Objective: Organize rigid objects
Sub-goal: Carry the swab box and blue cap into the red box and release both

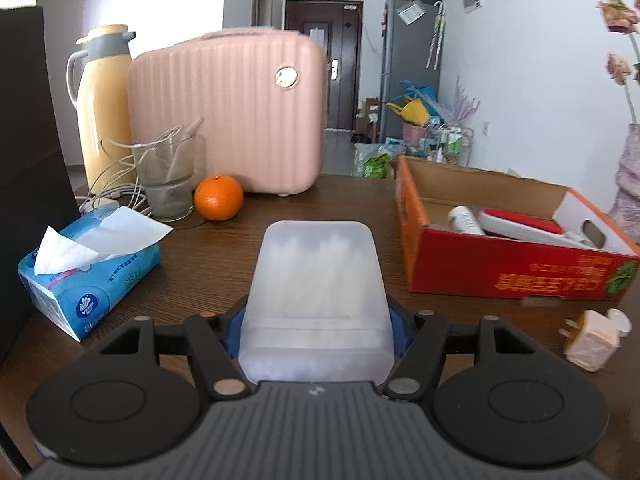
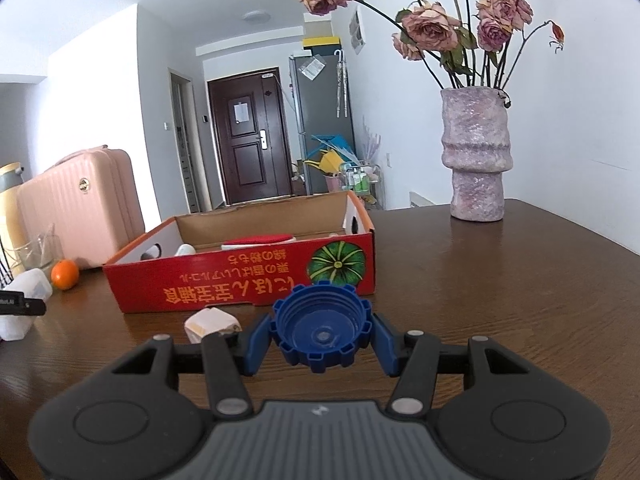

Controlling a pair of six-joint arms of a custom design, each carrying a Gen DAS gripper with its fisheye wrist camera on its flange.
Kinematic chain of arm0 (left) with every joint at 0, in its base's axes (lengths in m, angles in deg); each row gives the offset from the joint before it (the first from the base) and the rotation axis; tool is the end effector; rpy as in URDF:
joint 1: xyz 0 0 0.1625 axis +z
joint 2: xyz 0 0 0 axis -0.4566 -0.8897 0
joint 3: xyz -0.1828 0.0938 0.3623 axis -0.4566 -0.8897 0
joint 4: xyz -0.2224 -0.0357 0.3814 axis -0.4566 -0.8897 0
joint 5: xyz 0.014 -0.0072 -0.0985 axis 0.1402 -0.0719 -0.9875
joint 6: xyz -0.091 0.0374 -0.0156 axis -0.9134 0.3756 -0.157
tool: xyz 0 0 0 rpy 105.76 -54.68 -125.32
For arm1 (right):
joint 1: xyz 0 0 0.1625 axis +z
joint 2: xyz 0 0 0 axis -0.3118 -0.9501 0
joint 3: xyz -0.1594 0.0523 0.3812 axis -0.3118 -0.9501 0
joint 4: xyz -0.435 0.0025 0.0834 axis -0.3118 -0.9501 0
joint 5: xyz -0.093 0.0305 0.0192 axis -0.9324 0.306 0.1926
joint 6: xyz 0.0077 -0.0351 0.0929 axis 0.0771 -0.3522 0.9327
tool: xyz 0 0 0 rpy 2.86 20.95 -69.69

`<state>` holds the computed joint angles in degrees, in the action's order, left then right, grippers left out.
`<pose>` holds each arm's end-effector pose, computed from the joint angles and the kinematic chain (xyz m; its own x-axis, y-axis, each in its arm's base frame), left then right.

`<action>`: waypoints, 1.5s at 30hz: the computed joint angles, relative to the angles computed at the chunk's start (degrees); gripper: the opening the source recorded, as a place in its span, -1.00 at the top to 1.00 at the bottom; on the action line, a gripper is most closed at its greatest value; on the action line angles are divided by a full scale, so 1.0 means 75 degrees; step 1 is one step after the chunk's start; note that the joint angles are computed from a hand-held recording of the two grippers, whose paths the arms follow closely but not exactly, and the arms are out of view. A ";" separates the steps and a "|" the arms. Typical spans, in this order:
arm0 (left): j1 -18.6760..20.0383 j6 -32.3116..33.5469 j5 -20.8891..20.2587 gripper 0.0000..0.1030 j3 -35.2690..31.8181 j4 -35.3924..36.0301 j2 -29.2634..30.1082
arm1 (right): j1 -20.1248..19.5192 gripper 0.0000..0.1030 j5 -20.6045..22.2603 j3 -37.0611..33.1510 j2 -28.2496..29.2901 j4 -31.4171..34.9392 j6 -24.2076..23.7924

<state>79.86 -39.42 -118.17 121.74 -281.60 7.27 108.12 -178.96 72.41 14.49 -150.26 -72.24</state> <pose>-0.1515 -0.5567 0.1627 -0.7142 -0.0732 -0.6961 0.5725 0.5111 -0.6411 0.1037 -0.4820 0.1512 -0.8061 0.0950 0.5842 -0.5136 0.3783 -0.7702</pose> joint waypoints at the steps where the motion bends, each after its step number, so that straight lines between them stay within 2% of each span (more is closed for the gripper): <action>1: -0.0081 -0.0019 -0.0011 -0.29 0.0086 -0.0071 -0.0011 | 0.0004 -0.03 0.0056 0.0032 -0.0012 0.0000 -0.0002; 7: -0.0594 0.0063 0.0057 -0.29 0.0547 -0.0726 0.0107 | 0.0065 -0.03 0.0345 0.0209 -0.0066 0.0079 0.0029; 16: -0.1294 -0.0839 -0.0079 -0.29 0.1093 -0.0267 0.0112 | 0.0196 -0.03 0.0788 0.0468 -0.0114 0.0177 0.0015; 24: -0.1681 -0.1356 0.0092 -0.29 0.1159 -0.0282 0.0254 | 0.0283 -0.03 0.1066 0.0606 -0.0199 0.0062 0.0105; 33: -0.1787 -0.1615 0.0232 -0.29 0.0865 0.0011 0.0421 | 0.0361 -0.03 0.1117 0.0462 -0.0337 0.0155 0.0048; 45: -0.1535 -0.1076 0.0234 -0.29 -0.0102 -0.0269 0.0864 | 0.0389 -0.03 0.1091 -0.0369 -0.0093 0.0307 -0.0082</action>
<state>68.35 -47.48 -116.42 120.98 -283.61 13.75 111.04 -170.78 69.64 13.79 -147.96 -72.86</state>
